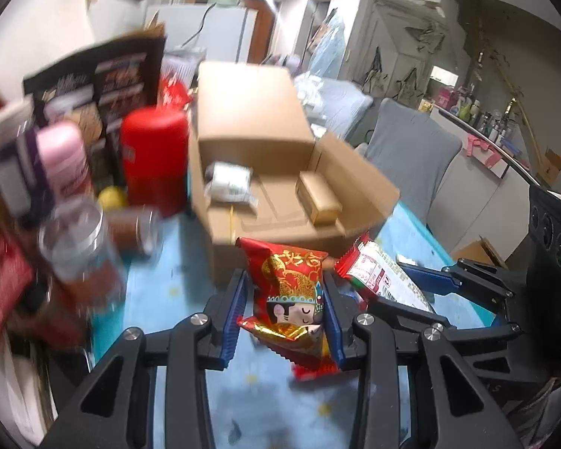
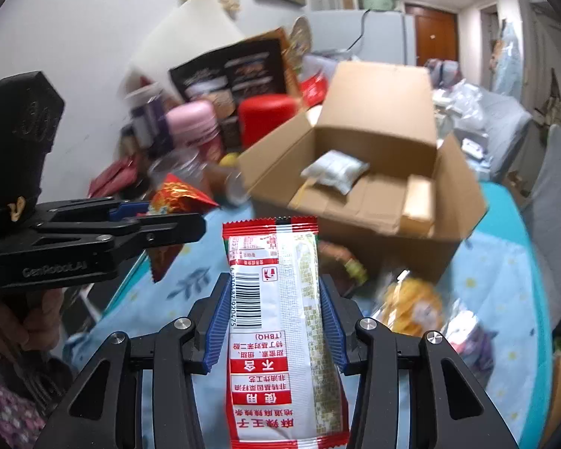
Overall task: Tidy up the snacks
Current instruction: 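Lift both held packets and carry them over the cardboard box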
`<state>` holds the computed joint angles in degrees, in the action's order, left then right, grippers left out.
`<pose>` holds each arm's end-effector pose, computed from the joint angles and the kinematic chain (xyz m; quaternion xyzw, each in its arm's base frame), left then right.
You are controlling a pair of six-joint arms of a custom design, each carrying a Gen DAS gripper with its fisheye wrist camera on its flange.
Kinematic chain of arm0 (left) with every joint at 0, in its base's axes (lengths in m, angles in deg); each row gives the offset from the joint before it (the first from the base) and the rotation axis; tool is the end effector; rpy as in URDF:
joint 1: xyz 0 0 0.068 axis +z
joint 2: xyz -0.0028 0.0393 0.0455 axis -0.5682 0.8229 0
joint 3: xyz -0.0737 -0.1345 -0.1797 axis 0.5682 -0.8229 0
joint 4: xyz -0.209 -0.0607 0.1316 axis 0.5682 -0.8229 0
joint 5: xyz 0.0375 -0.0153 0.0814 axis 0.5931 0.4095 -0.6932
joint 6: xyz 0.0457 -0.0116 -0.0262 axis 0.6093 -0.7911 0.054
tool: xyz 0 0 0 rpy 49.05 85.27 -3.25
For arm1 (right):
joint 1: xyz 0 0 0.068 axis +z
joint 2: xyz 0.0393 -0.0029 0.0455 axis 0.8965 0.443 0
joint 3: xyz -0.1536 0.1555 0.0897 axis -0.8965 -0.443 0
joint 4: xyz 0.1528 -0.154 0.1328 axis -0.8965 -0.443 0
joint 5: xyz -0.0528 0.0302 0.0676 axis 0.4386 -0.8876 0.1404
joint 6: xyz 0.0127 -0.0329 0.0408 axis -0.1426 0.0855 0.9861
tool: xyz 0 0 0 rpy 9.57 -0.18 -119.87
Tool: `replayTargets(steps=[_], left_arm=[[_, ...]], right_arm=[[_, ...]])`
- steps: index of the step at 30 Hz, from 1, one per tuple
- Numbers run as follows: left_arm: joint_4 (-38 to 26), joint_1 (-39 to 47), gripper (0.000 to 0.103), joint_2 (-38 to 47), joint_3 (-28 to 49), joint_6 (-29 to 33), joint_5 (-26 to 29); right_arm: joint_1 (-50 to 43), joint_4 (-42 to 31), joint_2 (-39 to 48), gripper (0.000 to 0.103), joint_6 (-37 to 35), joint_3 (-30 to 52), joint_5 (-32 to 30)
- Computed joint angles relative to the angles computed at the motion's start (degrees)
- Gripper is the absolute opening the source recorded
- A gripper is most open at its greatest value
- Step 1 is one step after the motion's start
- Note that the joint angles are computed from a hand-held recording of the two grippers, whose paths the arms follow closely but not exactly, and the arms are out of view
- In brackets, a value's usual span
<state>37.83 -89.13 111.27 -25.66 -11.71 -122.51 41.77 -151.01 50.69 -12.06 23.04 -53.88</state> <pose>0.1362 -0.1543 0.2693 -0.0976 0.9001 -0.0702 0.4188 0.2120 -0.0566 0.2568 -0.3905 0.8203 0.2363 0.3446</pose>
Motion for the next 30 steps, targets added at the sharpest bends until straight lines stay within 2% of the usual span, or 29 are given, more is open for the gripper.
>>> replayTargets(steps=[5, 9, 16, 22, 30], left_arm=[[5.0, 5.5, 0.038, 3.1, 4.7, 9.1, 0.8], [10.4, 10.6, 0.038, 5.3, 7.2, 15.9, 3.4], [15.7, 18.5, 0.038, 10.0, 12.2, 22.4, 7.0], [18.9, 23.8, 0.038, 15.7, 17.5, 27.0, 8.3], [21.5, 30.7, 0.038, 23.5, 24.7, 32.7, 12.6]], right_arm=[[2.6, 4.7, 3.1, 0.045, 7.4, 5.9, -1.5], [4.8, 8.7, 6.1, 0.045, 12.5, 10.1, -2.1], [9.6, 16.5, 11.7, 0.045, 22.1, 17.4, -0.9], [13.3, 20.8, 17.3, 0.045, 28.2, 23.8, 0.2], [17.2, 25.6, 26.0, 0.045, 36.7, 33.3, 1.3]])
